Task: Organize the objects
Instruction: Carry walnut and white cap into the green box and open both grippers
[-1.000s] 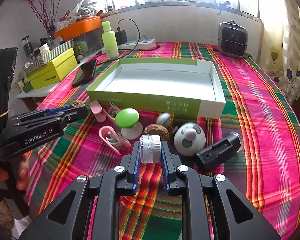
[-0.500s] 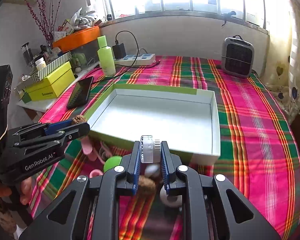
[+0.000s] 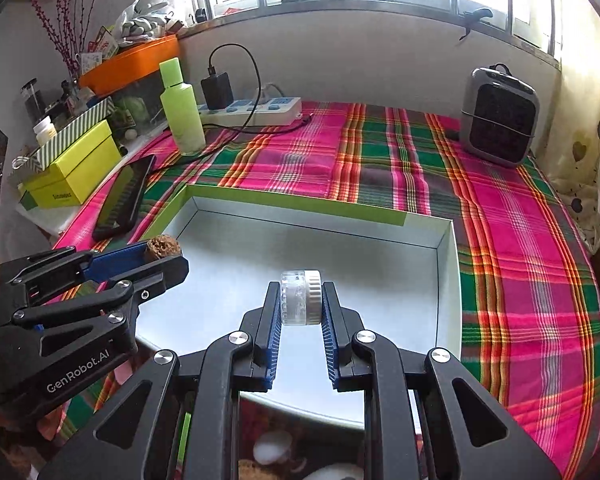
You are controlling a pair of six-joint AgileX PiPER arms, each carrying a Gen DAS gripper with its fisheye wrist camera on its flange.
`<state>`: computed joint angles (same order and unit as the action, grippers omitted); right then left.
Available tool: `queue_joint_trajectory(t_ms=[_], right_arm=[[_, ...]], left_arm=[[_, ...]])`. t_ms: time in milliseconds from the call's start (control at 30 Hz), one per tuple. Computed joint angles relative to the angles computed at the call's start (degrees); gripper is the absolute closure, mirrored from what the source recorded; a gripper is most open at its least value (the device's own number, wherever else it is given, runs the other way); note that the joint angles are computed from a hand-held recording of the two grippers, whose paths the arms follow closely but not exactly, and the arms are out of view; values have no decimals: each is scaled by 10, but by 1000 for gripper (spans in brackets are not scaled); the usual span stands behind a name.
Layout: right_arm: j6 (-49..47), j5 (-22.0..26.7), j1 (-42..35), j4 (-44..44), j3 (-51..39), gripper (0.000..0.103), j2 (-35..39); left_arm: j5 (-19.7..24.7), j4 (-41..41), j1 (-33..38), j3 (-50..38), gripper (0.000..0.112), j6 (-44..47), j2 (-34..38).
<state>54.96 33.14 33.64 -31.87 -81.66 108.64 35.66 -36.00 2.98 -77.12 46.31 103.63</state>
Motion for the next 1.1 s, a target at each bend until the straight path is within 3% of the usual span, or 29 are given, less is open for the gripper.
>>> queue_joint_trajectory(t_ms=[400, 1100], right_arm=[[-101, 42, -38, 79, -93, 83, 66], [-98, 57, -35, 76, -110, 80, 83]], left_arm=[[19, 65, -19, -88, 83, -81, 71], [23, 59, -10, -81, 83, -76, 67]])
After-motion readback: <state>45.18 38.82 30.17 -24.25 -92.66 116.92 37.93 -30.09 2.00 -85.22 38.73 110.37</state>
